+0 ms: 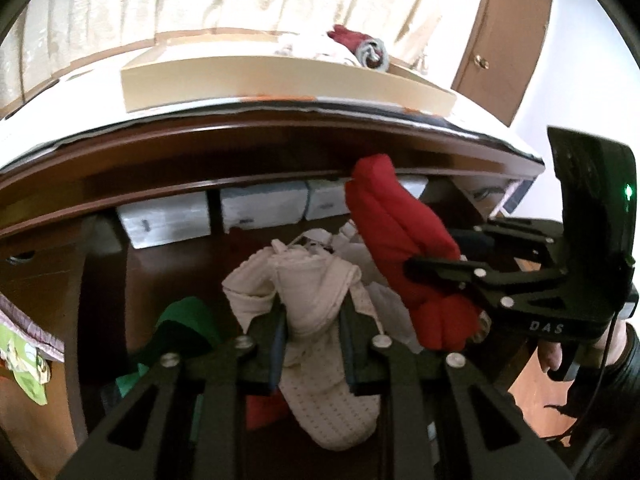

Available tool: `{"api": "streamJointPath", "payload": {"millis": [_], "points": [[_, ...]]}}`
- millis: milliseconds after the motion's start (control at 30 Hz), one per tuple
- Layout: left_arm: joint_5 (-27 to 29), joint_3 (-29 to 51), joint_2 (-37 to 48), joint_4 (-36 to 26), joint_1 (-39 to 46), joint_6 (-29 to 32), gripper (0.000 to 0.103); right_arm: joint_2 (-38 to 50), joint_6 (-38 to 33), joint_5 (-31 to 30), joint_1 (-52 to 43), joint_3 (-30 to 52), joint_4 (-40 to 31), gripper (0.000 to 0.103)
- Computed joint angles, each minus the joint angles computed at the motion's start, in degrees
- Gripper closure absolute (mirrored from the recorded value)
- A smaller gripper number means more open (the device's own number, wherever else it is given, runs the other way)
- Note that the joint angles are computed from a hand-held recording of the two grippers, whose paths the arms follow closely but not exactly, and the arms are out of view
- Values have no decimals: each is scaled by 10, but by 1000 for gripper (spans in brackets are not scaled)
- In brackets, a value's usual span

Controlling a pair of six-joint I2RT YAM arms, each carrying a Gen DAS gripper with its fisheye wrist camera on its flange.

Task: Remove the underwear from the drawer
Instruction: 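Grasp the beige dotted garment with the left gripper while the right grasps the red garment, then lift both held garments up out of the drawer toward the table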

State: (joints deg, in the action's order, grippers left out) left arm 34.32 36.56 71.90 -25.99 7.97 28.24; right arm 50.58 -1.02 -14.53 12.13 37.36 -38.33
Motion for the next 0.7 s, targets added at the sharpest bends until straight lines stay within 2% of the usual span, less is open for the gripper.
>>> {"api": "streamJointPath", "payload": {"millis": [700], "points": [[49, -38, -51, 43, 39, -10, 82, -67, -6, -16, -3, -26, 22, 68]]}}
